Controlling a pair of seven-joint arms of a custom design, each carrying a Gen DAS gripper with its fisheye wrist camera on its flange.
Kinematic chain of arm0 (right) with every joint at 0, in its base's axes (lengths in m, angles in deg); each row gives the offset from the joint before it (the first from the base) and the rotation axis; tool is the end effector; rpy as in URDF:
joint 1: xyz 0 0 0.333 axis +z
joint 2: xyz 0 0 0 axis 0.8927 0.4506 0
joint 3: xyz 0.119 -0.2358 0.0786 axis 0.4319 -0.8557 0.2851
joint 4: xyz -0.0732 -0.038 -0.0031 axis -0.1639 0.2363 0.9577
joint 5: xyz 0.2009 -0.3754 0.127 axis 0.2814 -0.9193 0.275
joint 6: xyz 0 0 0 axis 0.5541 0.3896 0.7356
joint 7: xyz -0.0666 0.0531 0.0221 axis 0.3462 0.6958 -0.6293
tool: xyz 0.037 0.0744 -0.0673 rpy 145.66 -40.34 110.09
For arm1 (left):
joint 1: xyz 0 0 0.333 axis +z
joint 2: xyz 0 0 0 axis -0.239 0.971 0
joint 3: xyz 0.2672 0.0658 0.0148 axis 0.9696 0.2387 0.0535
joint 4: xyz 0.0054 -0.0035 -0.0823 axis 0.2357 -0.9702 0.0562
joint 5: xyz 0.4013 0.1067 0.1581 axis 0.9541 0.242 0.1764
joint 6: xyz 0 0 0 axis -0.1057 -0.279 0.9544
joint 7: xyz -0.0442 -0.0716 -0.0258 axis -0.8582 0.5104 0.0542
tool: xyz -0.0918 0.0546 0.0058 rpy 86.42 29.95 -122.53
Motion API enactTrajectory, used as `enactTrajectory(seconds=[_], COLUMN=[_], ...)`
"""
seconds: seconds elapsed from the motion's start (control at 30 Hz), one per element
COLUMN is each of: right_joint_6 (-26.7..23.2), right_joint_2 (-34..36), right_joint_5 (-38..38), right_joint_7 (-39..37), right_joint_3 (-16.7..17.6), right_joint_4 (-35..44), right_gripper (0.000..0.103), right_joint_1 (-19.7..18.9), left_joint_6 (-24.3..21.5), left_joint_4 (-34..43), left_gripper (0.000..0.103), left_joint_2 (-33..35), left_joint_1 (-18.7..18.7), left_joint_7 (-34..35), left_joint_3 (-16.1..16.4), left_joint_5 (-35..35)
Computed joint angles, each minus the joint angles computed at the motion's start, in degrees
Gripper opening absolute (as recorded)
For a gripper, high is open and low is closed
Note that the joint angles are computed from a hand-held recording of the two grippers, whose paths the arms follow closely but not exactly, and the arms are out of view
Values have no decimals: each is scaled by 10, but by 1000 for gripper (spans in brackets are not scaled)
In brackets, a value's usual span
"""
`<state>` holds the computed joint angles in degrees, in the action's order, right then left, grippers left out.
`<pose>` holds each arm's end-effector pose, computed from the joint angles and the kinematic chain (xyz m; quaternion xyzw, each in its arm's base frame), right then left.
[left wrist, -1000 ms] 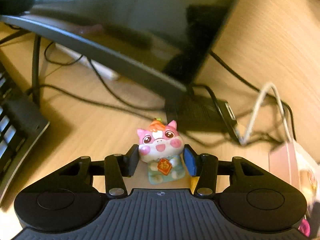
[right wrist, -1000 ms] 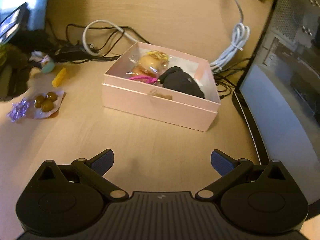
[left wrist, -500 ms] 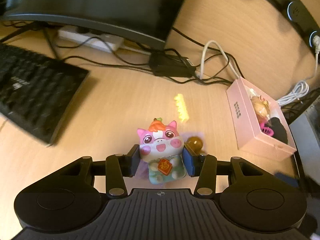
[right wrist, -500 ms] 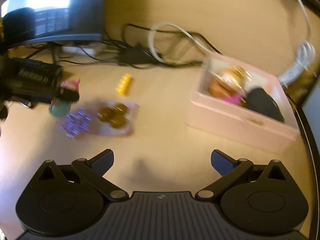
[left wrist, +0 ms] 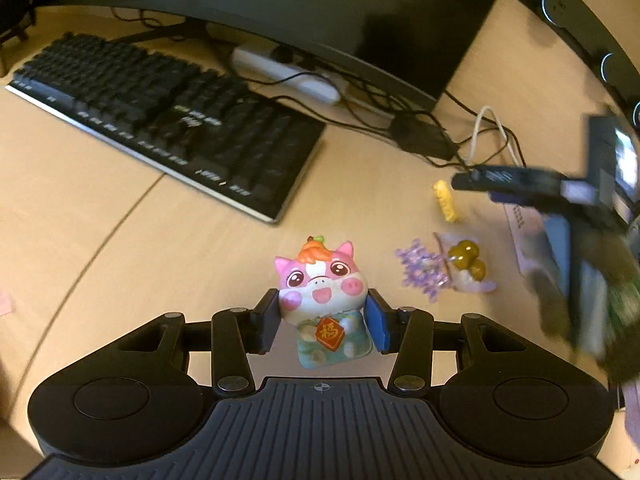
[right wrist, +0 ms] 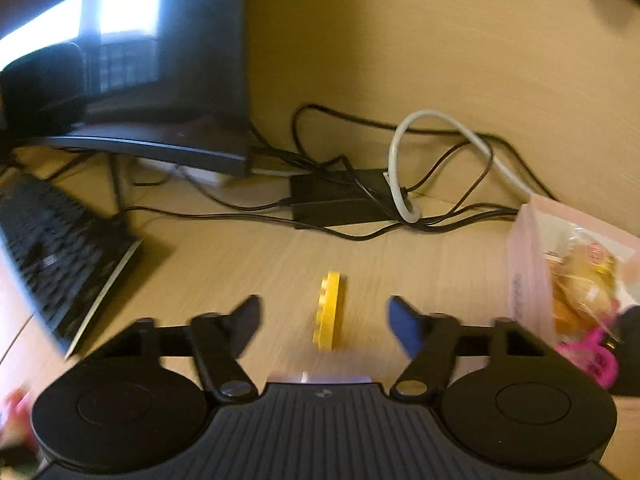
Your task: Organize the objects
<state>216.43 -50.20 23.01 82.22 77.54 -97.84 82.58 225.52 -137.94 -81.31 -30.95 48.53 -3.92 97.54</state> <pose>0.6886 0.1474 0.3099 -0.6719 0.6432 -0.2592 0.2600 0.5331 -0.2799 0.3152 -0.6907 0.6257 -0.3450 0.1115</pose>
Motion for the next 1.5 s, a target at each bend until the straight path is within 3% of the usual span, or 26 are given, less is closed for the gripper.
enactTrajectory(seconds=[0.07, 0.1, 0.13, 0.2, 0.23, 0.33, 0.5, 0.6, 0.7, 0.77, 0.87, 0.97, 1.13, 1.5], right_joint_6=[-58, -84, -103, -107, -113, -90, -52, -37, -48, -67, -91, -100, -78, 11], right_joint_2=[47, 65, 71, 65, 56, -3, -132, -204, -269, -311, -375, -450, -530, -570], right_joint_5=[11, 19, 25, 26, 17, -32, -102, -203, -302, -313, -318, -334, -296, -228], right_joint_7=[-20, -32, -40, -44, -36, -1, 25, 86, 156, 173, 187, 206, 193, 147], right_joint_3=[13, 22, 28, 30, 23, 1, 7, 1, 9, 19, 38, 57, 62, 85], right_joint_4=[64, 89, 99, 91, 83, 13, -131, -213, -281, -323, -382, -442, -505, -565], right_gripper=[59, 48, 29, 15, 12, 12, 12, 12, 12, 12, 12, 12, 12, 13], right_joint_1=[-8, -14, -18, -17, -9, 12, -7, -21, -49, -70, -103, -142, -187, -275], left_joint_6=[5, 10, 16, 28, 33, 37, 30, 20, 7, -4, -27, -48, -96, -171], left_joint_4=[-13, -20, -28, -35, -37, -25, 11, 37, 64, 90, 129, 161, 233, 374], left_gripper=[50, 50, 50, 50, 50, 50, 50, 50, 50, 49, 50, 49, 49, 49], left_joint_2=[-10, -15, -20, -21, -20, -8, 25, 47, 69, 89, 123, 139, 183, 263], left_joint_1=[1, 5, 12, 26, 35, 52, 142, 161, 153, 139, 138, 73, 3, -110], left_joint_7=[-5, 1, 14, 55, 85, 164, 345, 408, 449, 472, 527, 525, 540, 474], left_joint_3=[5, 2, -5, -23, -37, -71, -205, -243, -251, -249, -271, -228, -194, -121], left_joint_5=[12, 9, -3, -43, -71, -138, -293, -335, -354, -358, -379, -359, -349, -284])
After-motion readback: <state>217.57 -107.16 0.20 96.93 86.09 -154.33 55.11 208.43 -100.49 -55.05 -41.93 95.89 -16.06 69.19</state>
